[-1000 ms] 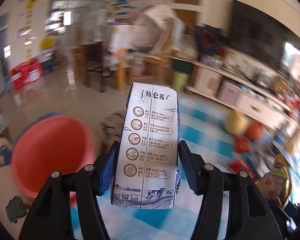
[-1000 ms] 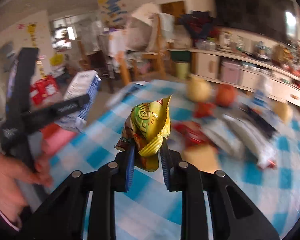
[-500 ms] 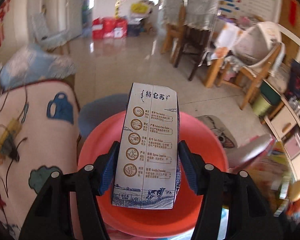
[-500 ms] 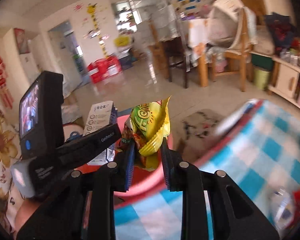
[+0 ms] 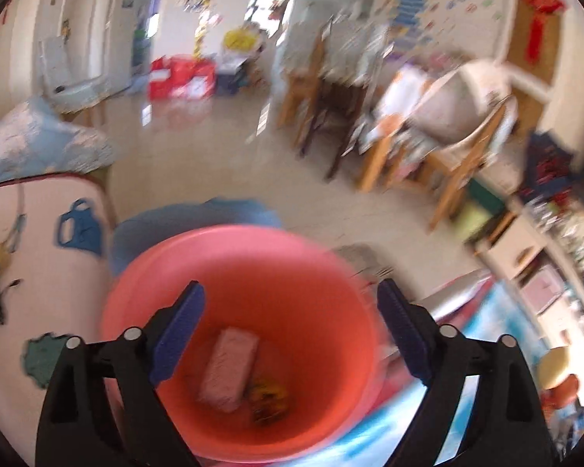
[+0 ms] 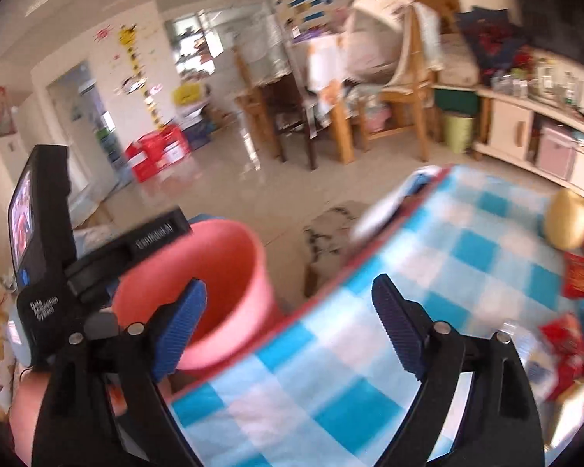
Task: Collect trash
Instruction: 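Return both tools to the table toward the remaining wrappers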
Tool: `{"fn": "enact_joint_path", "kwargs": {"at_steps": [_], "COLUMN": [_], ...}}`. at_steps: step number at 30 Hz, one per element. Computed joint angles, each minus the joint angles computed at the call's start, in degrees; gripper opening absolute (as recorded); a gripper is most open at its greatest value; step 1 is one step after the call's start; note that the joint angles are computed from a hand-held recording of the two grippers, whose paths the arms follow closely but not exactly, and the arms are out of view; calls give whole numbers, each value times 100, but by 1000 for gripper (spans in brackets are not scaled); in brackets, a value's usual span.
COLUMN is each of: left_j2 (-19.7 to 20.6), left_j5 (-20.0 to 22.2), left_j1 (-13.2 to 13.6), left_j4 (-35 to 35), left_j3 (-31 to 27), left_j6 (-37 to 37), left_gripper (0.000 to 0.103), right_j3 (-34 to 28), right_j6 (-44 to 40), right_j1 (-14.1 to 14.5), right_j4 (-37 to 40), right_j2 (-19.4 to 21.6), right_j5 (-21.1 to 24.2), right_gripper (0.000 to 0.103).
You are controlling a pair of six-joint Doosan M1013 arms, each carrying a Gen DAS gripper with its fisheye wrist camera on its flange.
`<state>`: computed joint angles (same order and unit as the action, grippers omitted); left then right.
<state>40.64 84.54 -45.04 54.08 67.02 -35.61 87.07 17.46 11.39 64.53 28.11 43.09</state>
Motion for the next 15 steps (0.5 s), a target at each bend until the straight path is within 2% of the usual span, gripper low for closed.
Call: {"fn": "enact_joint_path", "kwargs": {"at_steps": [3,7,10,15], "left_j2": [93,357,494,715], "left_j5": [-235,-499,-928,-1260], "left_j1": [-125,-252,-296,-329], "left_j4": [709,1378,1604,1379], "left_j3": [-85,-477,-707,-1169], "left_j6": [57,854,1387,2410], "left_gripper": [93,94,94,94], "right_j3": [205,592,832,1157], "right_j6": [-144,-636,-1086,-2044], "right_j1": [-201,-465,-637,-856], "right_j4": [230,618,914,1608], "right_j2": [-111,-320,-442,-579], "right_j5": [-243,-551,-712,-1028], "right_gripper": [93,96,99,99]}}
